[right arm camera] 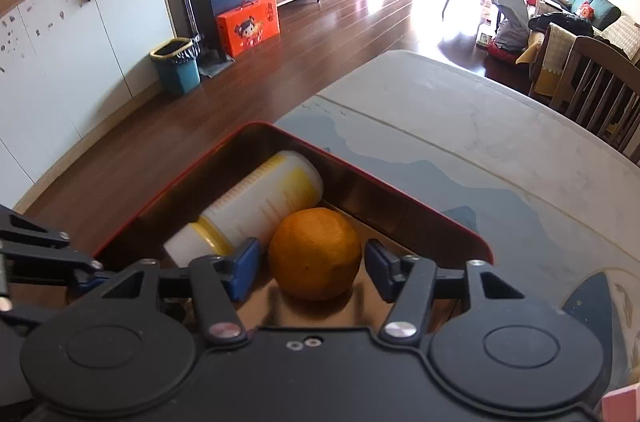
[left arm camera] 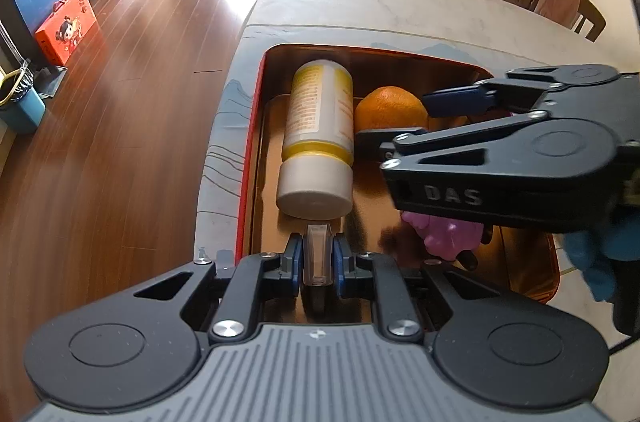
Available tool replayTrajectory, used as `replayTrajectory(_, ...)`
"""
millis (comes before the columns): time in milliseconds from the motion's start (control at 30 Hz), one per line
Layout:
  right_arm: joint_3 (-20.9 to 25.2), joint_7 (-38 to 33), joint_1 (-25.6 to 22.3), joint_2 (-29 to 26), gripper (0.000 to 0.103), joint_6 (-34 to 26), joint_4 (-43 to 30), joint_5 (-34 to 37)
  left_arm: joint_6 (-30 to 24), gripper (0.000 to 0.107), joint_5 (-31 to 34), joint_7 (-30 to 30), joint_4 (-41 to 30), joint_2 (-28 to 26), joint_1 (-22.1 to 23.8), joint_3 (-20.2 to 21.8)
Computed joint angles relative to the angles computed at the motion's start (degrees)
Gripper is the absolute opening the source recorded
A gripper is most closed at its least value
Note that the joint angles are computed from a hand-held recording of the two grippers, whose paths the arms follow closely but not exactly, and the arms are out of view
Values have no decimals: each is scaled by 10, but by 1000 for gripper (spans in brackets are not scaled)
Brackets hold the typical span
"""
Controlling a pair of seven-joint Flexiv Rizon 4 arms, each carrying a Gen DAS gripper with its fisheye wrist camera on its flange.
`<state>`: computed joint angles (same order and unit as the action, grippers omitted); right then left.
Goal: Organize rigid objects
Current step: 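Carry the orange and marker into the red tin and release both, then withdraw both tools from the tin back over the table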
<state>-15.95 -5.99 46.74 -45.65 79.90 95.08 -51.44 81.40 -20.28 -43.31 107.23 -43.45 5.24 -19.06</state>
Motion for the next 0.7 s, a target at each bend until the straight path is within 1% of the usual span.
replayTrajectory(133, -36, 39, 24, 23, 59, 22, 35, -29, -7, 15, 3, -5, -3, 2, -8, 10)
replayTrajectory(300, -79, 117, 52, 64, 62, 48, 89, -87, -11, 16, 5, -14, -5, 5, -17, 22)
replayTrajectory(367, -84, 149, 55, 78, 64, 47, 104, -111, -13, 16, 6, -15, -3, 7, -18, 23)
replayTrajectory(467, -88, 194, 56, 98, 65, 41, 121, -152, -3, 16, 10, -12, 5, 10, -18, 23)
replayTrajectory(533, -93, 231, 56, 111, 67, 44, 133, -190, 0, 23, 10, -13, 12, 14, -15, 20)
replayTrajectory(567, -95, 249, 56, 116, 70, 45, 138, -209, 5, 24, 9, -12, 18, 17, -11, 15)
replayTrajectory(600, -94, 264, 56, 123, 71, 42, 141, -226, 11, 29, 8, -10, 25, 19, -5, 7)
replayTrajectory(667, -92, 296, 53, 136, 71, 38, 151, -258, 19, 43, 7, -6, 38, 25, 6, -6)
replayTrajectory(700, -90, 311, 50, 142, 71, 38, 155, -276, 27, 57, 6, -4, 45, 27, 12, -14)
